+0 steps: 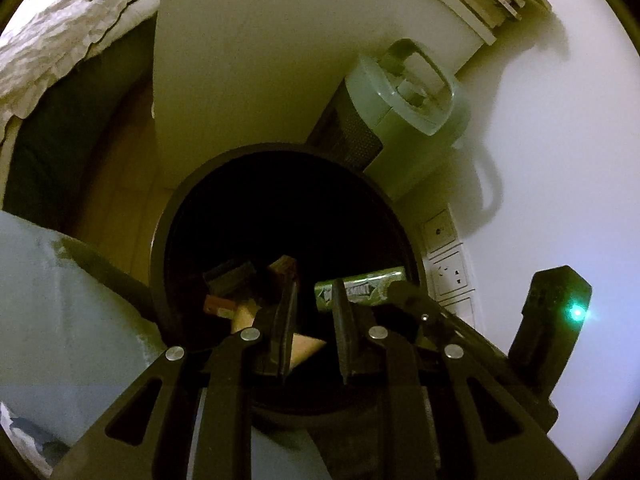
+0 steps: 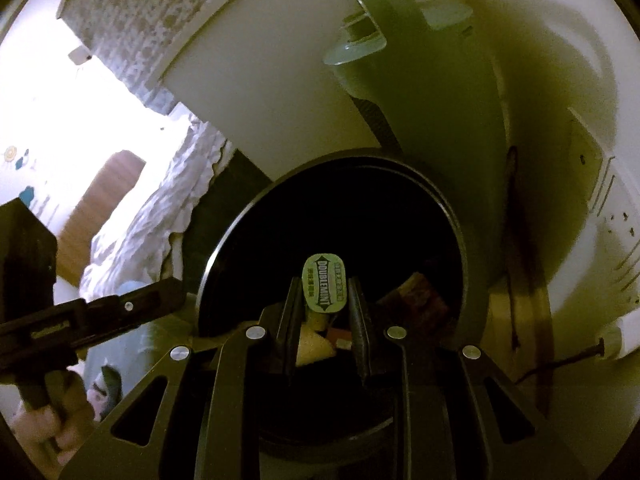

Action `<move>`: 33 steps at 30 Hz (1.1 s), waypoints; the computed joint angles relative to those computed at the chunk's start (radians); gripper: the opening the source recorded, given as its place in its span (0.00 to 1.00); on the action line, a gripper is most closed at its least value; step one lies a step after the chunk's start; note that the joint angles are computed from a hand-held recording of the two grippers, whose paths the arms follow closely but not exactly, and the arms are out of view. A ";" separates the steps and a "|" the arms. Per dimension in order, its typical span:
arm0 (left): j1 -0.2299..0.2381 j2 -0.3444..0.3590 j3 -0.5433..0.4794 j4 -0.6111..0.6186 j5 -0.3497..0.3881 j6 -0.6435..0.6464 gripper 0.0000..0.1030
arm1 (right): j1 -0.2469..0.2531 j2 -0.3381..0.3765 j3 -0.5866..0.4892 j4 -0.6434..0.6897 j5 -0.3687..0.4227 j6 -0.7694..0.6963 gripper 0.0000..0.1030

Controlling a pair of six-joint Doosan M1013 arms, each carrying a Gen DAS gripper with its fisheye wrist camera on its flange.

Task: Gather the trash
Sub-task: 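Carry the paper bag and green item over the bin and open both grippers, then grasp the orange wrapper with the left gripper while the right gripper grasps the white barcode packet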

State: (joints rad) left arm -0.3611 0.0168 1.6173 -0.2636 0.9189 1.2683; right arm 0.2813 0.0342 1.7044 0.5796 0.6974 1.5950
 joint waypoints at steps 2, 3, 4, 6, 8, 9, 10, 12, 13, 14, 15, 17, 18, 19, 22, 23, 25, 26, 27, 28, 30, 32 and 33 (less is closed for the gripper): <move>-0.001 -0.004 -0.003 0.007 0.000 -0.001 0.21 | 0.002 0.004 -0.005 0.002 0.006 0.000 0.22; 0.000 -0.007 -0.005 0.004 0.005 0.000 0.21 | 0.004 0.007 -0.009 -0.003 0.011 0.005 0.23; 0.001 -0.011 -0.006 0.002 0.008 0.001 0.21 | 0.006 0.009 -0.012 -0.002 0.015 0.006 0.23; 0.000 -0.023 -0.006 0.011 0.009 -0.006 0.22 | 0.008 0.009 -0.011 0.012 0.012 -0.002 0.31; -0.004 -0.045 0.000 0.029 0.008 -0.029 0.45 | 0.014 0.005 -0.007 0.001 -0.007 0.010 0.53; -0.007 -0.060 0.007 0.045 -0.002 -0.046 0.61 | 0.017 0.000 -0.001 0.001 -0.025 0.019 0.60; -0.011 -0.076 0.016 0.062 -0.015 -0.061 0.66 | 0.017 -0.004 0.003 0.010 -0.038 0.019 0.61; -0.021 -0.122 0.043 0.107 -0.047 -0.087 0.75 | 0.020 -0.007 0.007 0.019 -0.052 0.021 0.61; -0.024 -0.143 0.054 0.124 -0.054 -0.098 0.75 | 0.021 -0.008 0.008 0.027 -0.054 0.018 0.61; -0.024 -0.165 0.066 0.138 -0.059 -0.110 0.75 | 0.023 -0.009 0.010 0.039 -0.057 0.012 0.61; -0.022 -0.192 0.082 0.151 -0.062 -0.128 0.75 | 0.027 -0.010 0.011 0.044 -0.061 0.009 0.61; -0.012 -0.239 0.109 0.173 -0.062 -0.166 0.75 | 0.035 -0.013 0.012 0.047 -0.069 0.003 0.61; -0.001 -0.273 0.130 0.191 -0.061 -0.195 0.75 | 0.043 -0.017 0.014 0.048 -0.078 -0.005 0.61; 0.006 -0.297 0.145 0.215 -0.058 -0.223 0.75 | 0.050 -0.022 0.017 0.052 -0.088 -0.016 0.61; 0.045 -0.391 0.206 0.325 0.002 -0.338 0.75 | 0.078 -0.041 0.024 0.073 -0.107 -0.082 0.61; 0.062 -0.414 0.222 0.338 0.021 -0.353 0.75 | 0.085 -0.047 0.028 0.085 -0.109 -0.107 0.65; 0.114 -0.486 0.271 0.362 0.073 -0.367 0.75 | 0.107 -0.067 0.036 0.122 -0.114 -0.183 0.68; 0.130 -0.519 0.293 0.389 0.109 -0.367 0.75 | 0.116 -0.077 0.040 0.142 -0.113 -0.221 0.68; 0.138 -0.542 0.307 0.412 0.143 -0.355 0.75 | 0.127 -0.090 0.044 0.181 -0.105 -0.277 0.69; 0.144 -0.563 0.322 0.433 0.179 -0.333 0.75 | 0.140 -0.102 0.045 0.212 -0.089 -0.321 0.71; 0.154 -0.603 0.352 0.465 0.257 -0.261 0.75 | 0.165 -0.118 0.037 0.251 -0.037 -0.384 0.76; 0.152 -0.627 0.378 0.492 0.312 -0.198 0.75 | 0.197 -0.123 0.017 0.268 0.033 -0.431 0.78; 0.155 -0.637 0.390 0.500 0.328 -0.162 0.75 | 0.225 -0.125 0.000 0.255 0.071 -0.454 0.81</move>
